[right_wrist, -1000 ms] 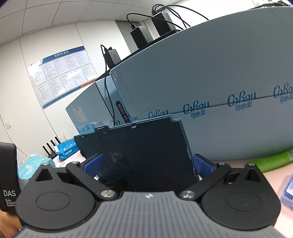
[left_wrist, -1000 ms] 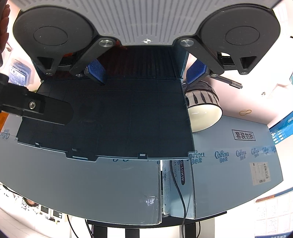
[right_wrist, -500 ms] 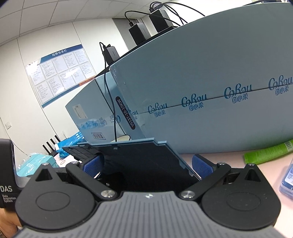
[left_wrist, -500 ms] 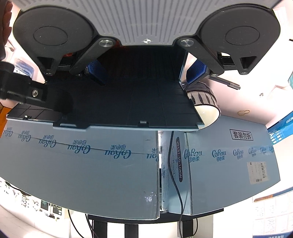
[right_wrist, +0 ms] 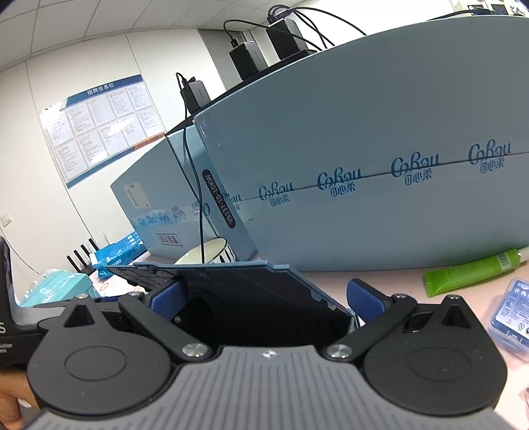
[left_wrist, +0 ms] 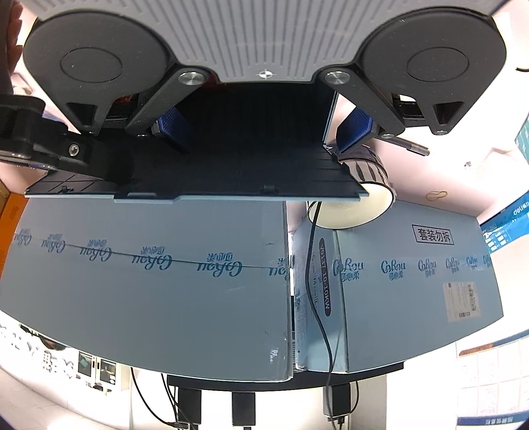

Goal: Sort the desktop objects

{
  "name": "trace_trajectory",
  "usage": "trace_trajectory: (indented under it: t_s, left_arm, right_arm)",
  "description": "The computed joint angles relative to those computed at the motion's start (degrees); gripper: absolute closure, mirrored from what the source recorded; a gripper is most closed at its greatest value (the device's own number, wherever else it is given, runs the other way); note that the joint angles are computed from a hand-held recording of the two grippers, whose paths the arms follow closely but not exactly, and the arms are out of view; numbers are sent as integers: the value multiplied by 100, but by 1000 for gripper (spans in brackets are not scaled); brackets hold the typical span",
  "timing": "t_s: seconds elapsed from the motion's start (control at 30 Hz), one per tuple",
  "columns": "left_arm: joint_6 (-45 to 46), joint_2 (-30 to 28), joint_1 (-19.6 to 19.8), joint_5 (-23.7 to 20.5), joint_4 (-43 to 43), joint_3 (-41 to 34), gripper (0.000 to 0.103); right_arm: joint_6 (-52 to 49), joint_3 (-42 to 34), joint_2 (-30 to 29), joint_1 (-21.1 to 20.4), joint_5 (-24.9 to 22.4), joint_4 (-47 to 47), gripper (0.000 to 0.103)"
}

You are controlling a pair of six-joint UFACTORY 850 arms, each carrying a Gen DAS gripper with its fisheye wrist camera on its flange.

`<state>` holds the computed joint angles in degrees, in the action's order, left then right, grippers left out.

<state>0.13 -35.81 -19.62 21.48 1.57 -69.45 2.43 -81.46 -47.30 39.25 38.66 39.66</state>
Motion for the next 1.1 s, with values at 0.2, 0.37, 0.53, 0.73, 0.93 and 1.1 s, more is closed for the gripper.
trace_trajectory:
  t_s: [0.2, 0.37, 0.53, 0.73, 0.93, 1.1]
  left_arm:
    - [23, 27, -2, 34, -6, 48, 10]
    - [165, 31, -12, 6, -207, 69, 10]
    - [84, 49, 1, 24, -177, 101, 10]
    - [85, 37, -8, 15, -172, 87, 10]
    - [78, 40, -20, -4, -159, 94, 10]
    - [65, 41, -28, -16, -147, 101, 10]
  right_arm:
    - [-513, -60, 51, 25, -265, 481, 0]
    - [-1487, -233, 44, 61, -627, 1471, 0]
    - [-2060, -293, 43, 73, -786, 2080, 0]
    - [-2593, -337, 48, 79, -873, 2644, 0]
    - [-3541, -476, 31, 97, -913, 3609, 0]
    - [-4062, -519, 25, 114, -853, 4150, 0]
